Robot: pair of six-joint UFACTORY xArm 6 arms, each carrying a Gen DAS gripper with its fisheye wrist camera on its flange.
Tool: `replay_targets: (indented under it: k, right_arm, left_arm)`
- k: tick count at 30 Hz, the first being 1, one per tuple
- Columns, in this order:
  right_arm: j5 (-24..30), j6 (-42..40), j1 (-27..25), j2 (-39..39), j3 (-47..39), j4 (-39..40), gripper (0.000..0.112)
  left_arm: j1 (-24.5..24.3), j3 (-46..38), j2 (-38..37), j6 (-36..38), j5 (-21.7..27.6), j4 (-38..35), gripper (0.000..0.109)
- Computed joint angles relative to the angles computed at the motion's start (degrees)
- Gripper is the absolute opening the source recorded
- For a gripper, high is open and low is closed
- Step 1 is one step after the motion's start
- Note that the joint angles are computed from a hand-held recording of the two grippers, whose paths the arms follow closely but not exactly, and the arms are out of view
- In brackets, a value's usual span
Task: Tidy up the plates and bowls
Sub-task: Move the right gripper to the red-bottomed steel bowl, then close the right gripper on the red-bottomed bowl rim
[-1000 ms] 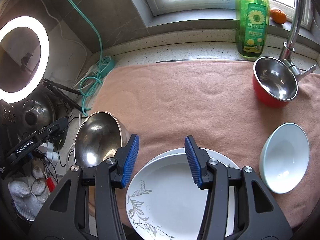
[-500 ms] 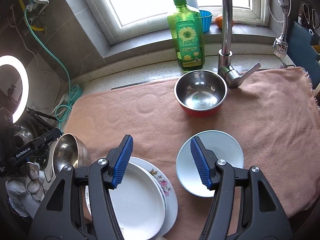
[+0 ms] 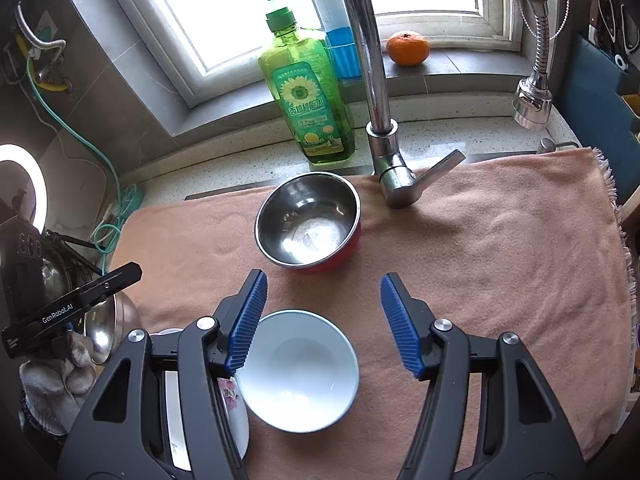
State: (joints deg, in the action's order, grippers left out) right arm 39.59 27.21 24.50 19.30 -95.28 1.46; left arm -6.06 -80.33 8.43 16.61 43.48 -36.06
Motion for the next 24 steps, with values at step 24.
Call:
replay_targets:
  k: [24]
  right_arm:
    - [4.9,-11.0,-5.6,17.5,-17.3,16.5,0.028]
  left_arm:
    - [-5.3,-24.0,21.8,-12.0,6.1,4.6,0.025]
